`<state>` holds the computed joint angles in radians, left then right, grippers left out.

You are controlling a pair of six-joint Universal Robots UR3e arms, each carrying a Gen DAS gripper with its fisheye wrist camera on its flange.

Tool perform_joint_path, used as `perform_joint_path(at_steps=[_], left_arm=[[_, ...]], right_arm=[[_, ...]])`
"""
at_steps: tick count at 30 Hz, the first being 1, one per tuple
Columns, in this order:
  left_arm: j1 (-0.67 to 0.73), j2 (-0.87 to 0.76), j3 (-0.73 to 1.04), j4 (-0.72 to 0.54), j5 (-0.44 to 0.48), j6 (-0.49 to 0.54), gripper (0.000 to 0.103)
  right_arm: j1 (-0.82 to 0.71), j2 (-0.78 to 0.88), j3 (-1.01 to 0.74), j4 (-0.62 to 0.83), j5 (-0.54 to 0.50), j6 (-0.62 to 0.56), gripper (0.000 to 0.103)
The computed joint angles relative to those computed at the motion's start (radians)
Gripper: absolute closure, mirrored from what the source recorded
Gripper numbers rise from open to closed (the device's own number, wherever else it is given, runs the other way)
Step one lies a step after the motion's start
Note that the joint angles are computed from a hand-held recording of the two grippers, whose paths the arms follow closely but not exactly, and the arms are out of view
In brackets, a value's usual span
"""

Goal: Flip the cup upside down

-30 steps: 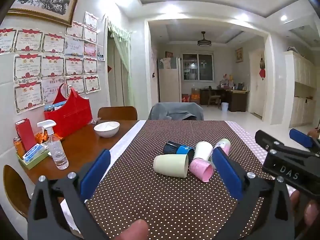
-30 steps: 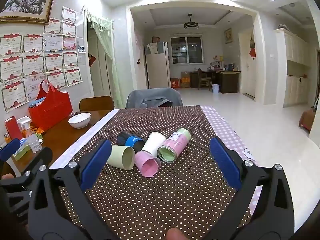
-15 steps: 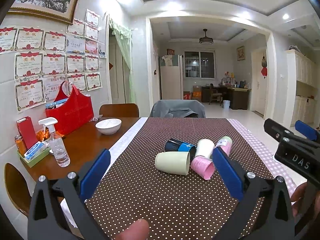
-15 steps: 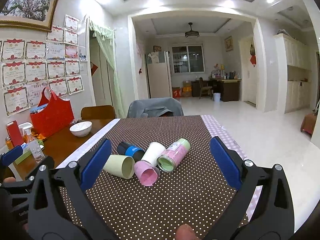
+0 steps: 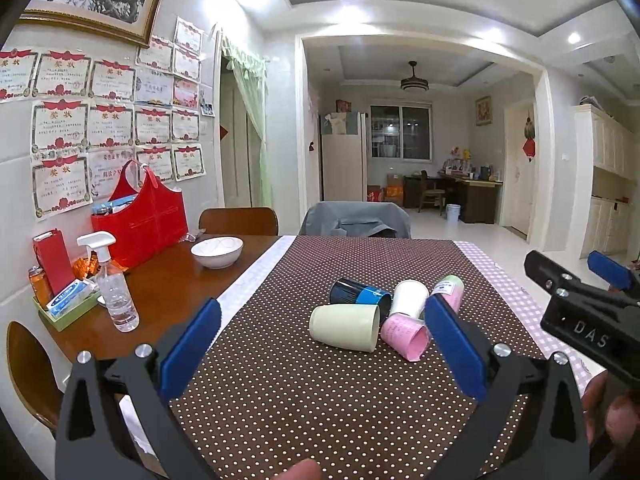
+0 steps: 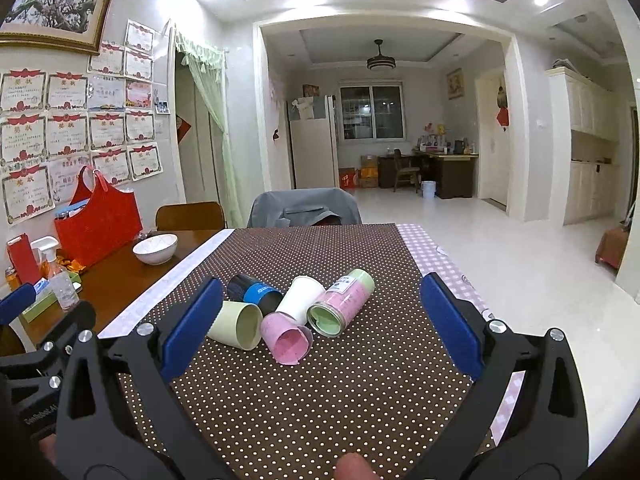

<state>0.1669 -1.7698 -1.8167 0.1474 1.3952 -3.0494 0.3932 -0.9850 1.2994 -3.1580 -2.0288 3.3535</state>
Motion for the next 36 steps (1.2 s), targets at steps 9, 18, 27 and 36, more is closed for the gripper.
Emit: perform_joint_path(at_steps=[9, 18, 27, 36], left_arm=[[-0.002, -0.017, 0.002, 0.01, -0.013, -0.006, 0.004], [0.0, -0.017, -0.005, 0.022, -0.011, -0.014, 0.004], [0.001, -0.017, -0.004, 0.02, -0.015, -0.014, 0.004], [-0.001, -0.028, 0.003, 0.013, -0.017, -0.013, 0.004]], right_arm=[[-0.009, -0.005, 0.006, 0.0, 0.003, 0.001, 0.006], [-0.011, -0.007, 0.021, -0.009, 0.02, -0.004, 0.006], [-0.009, -0.004, 0.022, -0.007, 0.02, -0.003, 0.006], [-0.016, 0.002, 0.018, -0.001, 0.03, -0.005, 0.006]])
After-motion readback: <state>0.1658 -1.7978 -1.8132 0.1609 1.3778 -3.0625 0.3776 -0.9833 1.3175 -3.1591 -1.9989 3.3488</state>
